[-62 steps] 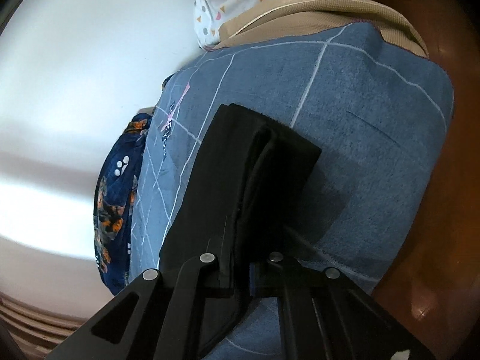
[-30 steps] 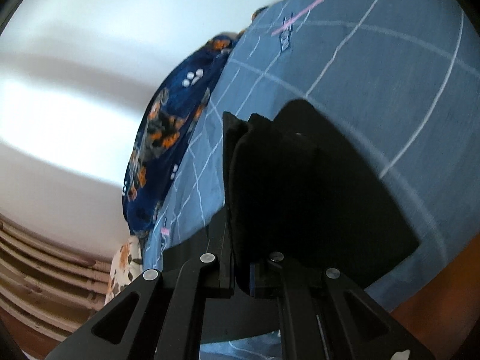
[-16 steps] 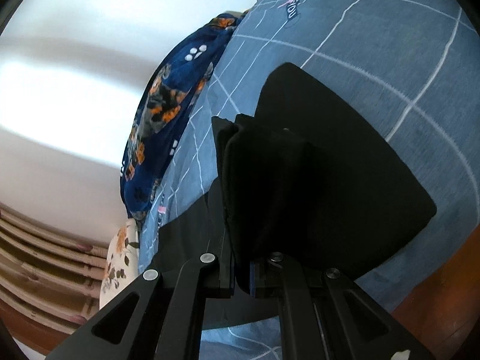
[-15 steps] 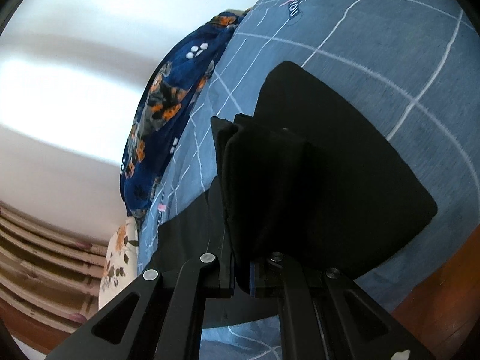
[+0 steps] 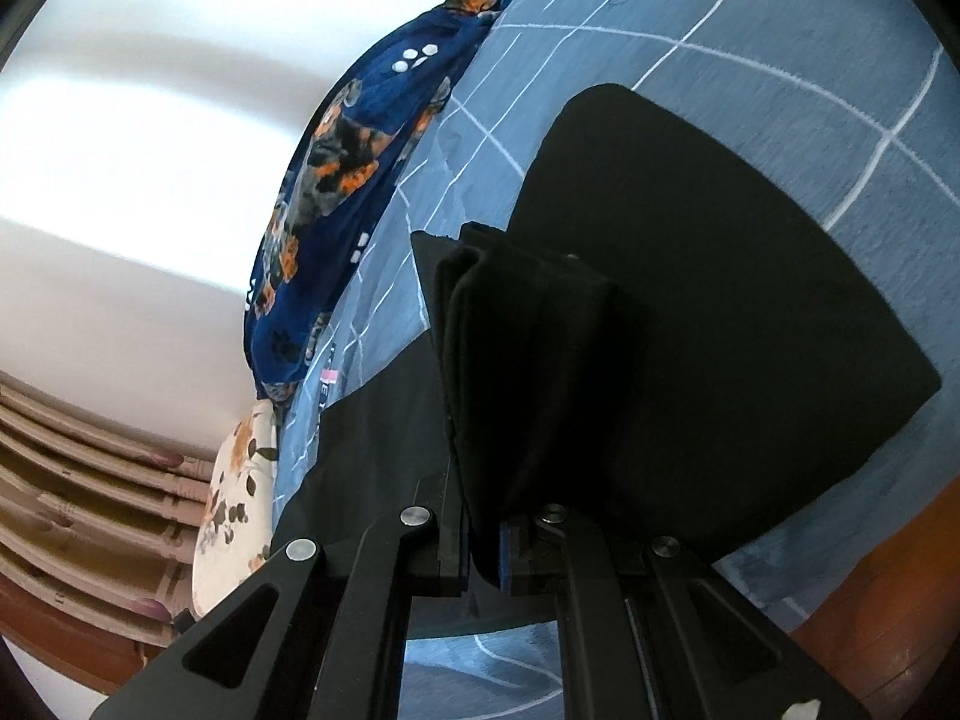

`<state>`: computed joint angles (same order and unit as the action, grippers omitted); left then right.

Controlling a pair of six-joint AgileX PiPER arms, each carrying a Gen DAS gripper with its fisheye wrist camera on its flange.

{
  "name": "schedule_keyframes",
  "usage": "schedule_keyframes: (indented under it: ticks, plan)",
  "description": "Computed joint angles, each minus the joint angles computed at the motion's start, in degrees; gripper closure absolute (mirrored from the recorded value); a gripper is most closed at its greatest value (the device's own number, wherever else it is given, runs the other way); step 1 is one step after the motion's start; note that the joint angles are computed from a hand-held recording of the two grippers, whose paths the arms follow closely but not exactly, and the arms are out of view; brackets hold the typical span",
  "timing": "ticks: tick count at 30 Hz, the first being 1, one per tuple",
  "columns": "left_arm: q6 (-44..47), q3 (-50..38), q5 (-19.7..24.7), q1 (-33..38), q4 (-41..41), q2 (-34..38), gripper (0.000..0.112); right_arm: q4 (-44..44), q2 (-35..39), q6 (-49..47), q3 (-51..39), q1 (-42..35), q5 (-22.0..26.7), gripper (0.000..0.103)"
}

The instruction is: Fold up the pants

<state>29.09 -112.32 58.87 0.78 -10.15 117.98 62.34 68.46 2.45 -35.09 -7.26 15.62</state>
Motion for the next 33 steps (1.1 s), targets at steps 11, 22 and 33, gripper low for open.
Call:
schedule_keyframes:
  ticks: [11,22,33]
  plan:
    - [0.46,0.57,-0.04,-0.33,0.41,-0.1,0.018,4.17,2.8,-3.46,-1.19,3.18,-1.4,0.095]
    - [0.68,1.03,-0.03,-0.63,0.48,-0.2,0.018,8.76,5.51,-7.39,-2.63,5.61,-2.12,0.094]
    - [1.35,1.91,-0.26,-1.04,1.08,-0.51,0.018,10.37,7.1,-8.45,-3.86,7.38,-2.32,0.093]
